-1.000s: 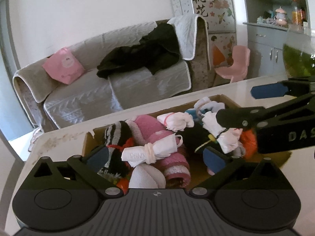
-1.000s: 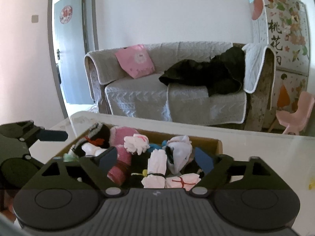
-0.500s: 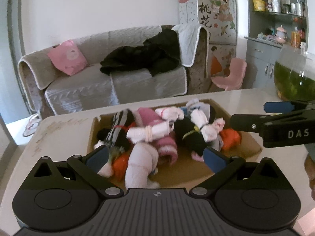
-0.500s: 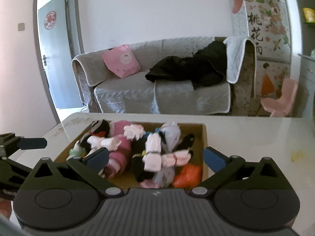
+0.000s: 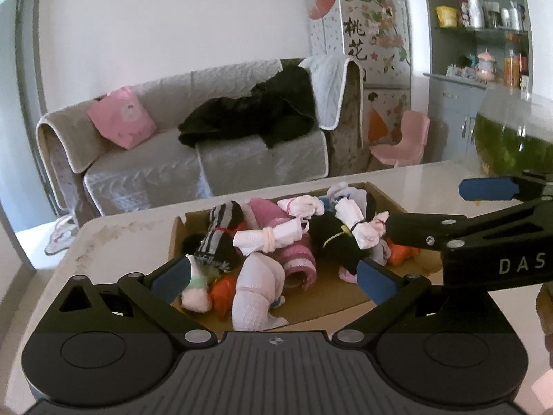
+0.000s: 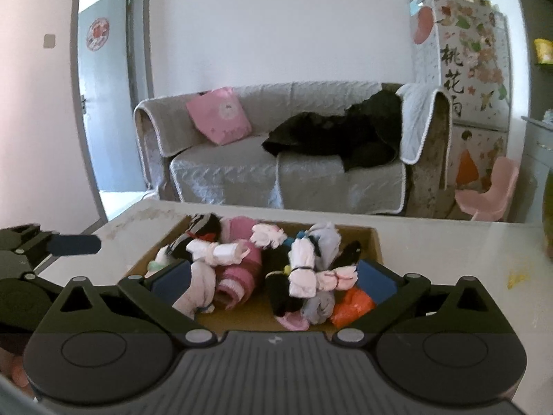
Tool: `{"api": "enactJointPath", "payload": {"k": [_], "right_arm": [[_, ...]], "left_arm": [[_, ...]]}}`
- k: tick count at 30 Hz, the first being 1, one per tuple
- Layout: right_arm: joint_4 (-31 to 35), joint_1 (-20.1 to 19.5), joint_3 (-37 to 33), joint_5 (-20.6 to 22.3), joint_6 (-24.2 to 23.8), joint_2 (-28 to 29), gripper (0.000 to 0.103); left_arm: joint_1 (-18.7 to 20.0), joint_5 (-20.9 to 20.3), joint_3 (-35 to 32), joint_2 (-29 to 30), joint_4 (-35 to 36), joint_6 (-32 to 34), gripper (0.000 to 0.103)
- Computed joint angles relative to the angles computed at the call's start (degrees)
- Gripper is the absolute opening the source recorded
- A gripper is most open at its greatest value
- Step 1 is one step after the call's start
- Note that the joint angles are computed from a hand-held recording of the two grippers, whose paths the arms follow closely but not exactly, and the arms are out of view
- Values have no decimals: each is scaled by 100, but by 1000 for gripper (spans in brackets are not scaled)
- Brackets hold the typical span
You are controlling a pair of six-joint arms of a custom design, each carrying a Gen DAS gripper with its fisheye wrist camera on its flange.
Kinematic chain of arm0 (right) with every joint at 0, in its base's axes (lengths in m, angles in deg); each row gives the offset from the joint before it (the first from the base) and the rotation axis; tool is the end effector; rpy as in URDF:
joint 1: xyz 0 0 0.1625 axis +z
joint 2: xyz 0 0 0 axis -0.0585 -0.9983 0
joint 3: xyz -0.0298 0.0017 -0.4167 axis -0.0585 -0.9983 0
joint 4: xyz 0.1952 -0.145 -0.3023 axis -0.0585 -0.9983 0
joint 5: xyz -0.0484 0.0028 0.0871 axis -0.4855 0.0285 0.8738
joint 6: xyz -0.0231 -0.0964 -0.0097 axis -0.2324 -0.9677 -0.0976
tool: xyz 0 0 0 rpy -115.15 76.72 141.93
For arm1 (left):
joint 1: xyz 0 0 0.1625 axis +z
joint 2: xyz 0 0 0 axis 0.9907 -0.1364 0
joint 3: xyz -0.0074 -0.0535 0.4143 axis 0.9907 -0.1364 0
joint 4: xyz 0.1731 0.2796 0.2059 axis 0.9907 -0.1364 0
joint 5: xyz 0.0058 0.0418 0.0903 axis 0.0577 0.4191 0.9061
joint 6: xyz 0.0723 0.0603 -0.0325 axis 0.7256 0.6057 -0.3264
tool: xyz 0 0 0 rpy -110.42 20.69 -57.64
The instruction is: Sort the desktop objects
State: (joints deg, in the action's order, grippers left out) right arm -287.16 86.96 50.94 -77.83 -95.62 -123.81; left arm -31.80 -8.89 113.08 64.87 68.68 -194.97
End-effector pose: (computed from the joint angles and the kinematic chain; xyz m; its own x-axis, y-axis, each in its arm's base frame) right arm 0.0564 -0.7048 0.1745 -0.7266 -0.2782 0.6282 -0.6815 0.4076 -0.6078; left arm -0.2795 -0.6632 -0.0239 -0.6268 0.1976 -0.7537 0.7348 0.4716 -0.4875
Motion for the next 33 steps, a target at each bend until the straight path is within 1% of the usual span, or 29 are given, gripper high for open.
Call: {"api": "enactJointPath", "payload": {"k": [1,4,6,8,10,11,14,16,18,20,22,25,27,29,33], "right_arm": [[-76,-9,-17,-1,1,17,102],[-90,-43,-74,43,143,22,102],[-94,-47,-101,42,270,21,102],[-232,-57,-104,80,364,37,102],[-264,-68,-103,115,417,27,103],[-268,-67,-112,103,421,28,103],[-303,-47,-143,19,382,73,103],[-338,-29,-137,-21,291,99,102],[-398,-25,-122,-18,234,114,103],[-425,-32,-95,-25,209,110,103],[-444,-30,-117,-77,223,129,103],[-545,-19,-185,-189,182,200,103],[-585,1,-245,-304,155,257,103],[-551,3,-279,-353,150,281,103],[-481,-9,-290,-377,153,275,102]], "left_arm": [[10,18,31,-17,-65,-1,103],[2,-181,-15,12,-190,-260,103],[12,-297,-231,98,16,-537,103],[31,-410,-452,184,248,-809,103],[34,-558,-693,298,483,-943,103],[37,-582,-760,329,567,-975,103],[54,-461,-863,361,846,-1174,103],[41,-417,-810,335,848,-1227,103],[-7,-563,-717,320,684,-1140,103],[-58,-708,-528,282,331,-776,103],[-99,-814,-504,316,181,-458,103],[-128,-845,-333,270,-106,-114,103],[-136,-871,-354,292,-85,-108,103],[-122,-839,-469,343,84,-204,103],[-85,-750,-663,401,418,-452,103]]}}
